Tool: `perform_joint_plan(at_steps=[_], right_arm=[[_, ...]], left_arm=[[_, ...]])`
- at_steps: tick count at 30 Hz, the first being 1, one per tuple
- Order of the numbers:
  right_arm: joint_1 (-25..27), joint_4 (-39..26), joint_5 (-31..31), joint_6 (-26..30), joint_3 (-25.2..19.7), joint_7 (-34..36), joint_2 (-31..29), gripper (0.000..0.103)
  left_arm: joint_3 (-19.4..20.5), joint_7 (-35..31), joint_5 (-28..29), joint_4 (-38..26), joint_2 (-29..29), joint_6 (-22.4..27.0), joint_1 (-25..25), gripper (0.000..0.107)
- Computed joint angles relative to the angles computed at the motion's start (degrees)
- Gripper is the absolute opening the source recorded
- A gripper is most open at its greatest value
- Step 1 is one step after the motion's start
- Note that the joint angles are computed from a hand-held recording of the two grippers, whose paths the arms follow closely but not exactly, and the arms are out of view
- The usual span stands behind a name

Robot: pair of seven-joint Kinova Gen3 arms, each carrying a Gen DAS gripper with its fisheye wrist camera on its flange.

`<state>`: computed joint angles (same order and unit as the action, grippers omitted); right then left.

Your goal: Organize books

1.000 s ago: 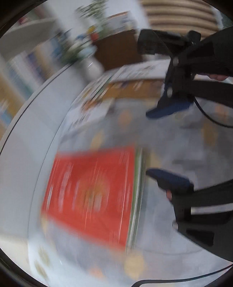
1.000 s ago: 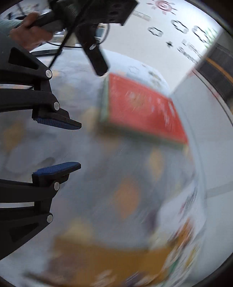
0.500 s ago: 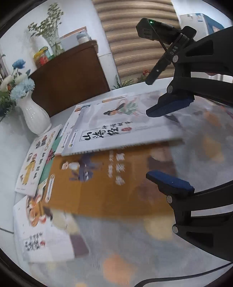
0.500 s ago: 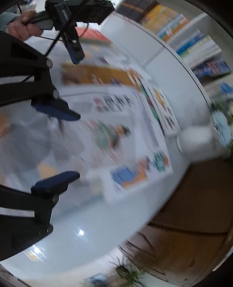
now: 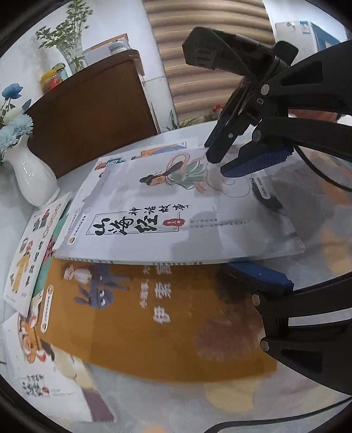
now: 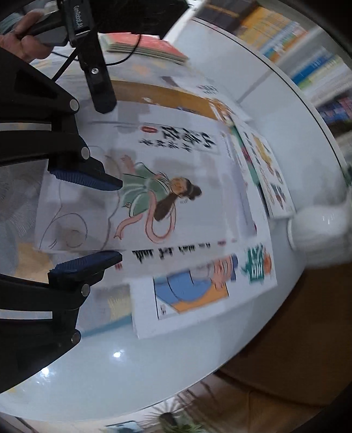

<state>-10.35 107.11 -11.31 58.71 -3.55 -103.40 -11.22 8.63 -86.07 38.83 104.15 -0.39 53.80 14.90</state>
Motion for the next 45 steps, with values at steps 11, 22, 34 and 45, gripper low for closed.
perform_joint_plan(at_steps=[11, 22, 34, 45], right_arm=[[-4.88, 3.27, -10.09, 1.02, -2.69, -0.12, -2.64, 0.048], [-15.41, 2.1, -6.78, -2.96, -12.33, -10.46, -0.13, 0.049], [-21.13, 17.77, -24.15, -13.56, 1.75, -11.72, -9.39, 0.039], [-15.35, 24.39, -41.55, -15.01, 1.84, -0.74, -10.02, 0.039]], left_arm=[[-6.14, -0.7, -2.56, 7.42, -12.79, 12.39, -4.2, 0.058], [-12.31, -10.63, 0.0, 19.86, -25.97, 25.23, -26.03, 0.058], [-15.39, -33.39, 12.93, 34.27, -20.62, 47.37, -56.9, 0.056], [6.74, -17.52, 7.82, 21.61, -34.83, 42.29, -65.59, 0.02]])
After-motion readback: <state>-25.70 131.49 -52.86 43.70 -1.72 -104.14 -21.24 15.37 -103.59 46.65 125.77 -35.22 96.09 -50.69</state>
